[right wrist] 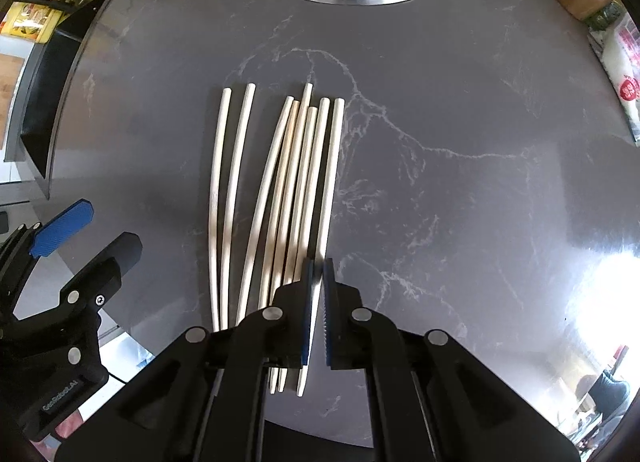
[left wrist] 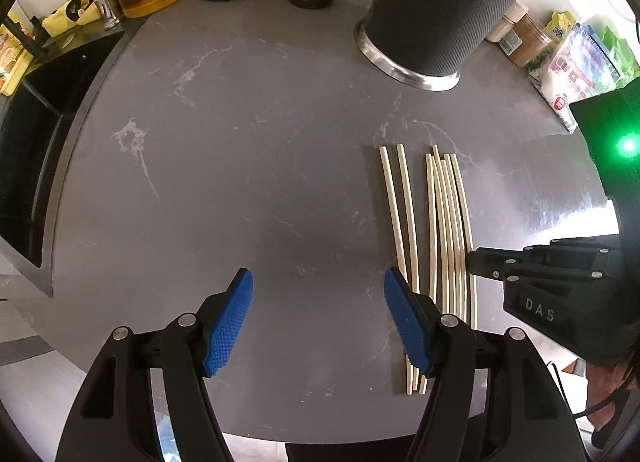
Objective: Organize utensils
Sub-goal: 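Return to the pile and close the right tool on one chopstick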
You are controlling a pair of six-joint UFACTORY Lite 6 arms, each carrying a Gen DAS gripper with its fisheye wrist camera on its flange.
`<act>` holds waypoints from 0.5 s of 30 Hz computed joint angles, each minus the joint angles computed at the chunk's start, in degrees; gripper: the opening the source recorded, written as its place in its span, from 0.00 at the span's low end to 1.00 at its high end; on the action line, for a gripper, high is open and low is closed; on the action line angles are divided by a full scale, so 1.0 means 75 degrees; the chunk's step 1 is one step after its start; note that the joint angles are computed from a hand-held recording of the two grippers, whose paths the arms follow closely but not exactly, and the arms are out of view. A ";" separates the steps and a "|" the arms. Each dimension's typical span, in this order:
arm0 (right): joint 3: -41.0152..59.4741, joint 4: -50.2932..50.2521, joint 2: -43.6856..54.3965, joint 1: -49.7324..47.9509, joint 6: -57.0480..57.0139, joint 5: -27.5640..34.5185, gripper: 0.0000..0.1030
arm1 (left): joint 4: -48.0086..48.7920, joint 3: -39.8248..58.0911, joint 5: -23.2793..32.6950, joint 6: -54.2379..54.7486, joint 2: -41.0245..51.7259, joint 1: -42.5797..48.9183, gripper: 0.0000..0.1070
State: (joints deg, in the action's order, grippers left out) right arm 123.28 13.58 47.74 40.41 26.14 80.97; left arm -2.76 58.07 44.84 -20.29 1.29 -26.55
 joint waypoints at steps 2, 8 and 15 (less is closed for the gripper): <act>0.0014 -0.0185 -0.0024 0.0191 0.0096 -0.0003 0.04 | 0.0030 0.0080 0.0057 -0.0010 0.0094 -0.0088 0.61; -0.0482 -0.0107 -0.0325 0.0335 0.0175 -0.0324 0.05 | 0.0095 0.0055 0.0113 -0.0017 0.0122 -0.0252 0.61; -0.2554 0.0862 -0.1624 -0.0354 -0.0509 -0.1161 0.04 | -0.0906 0.0230 0.0181 0.0879 0.0395 0.0257 0.61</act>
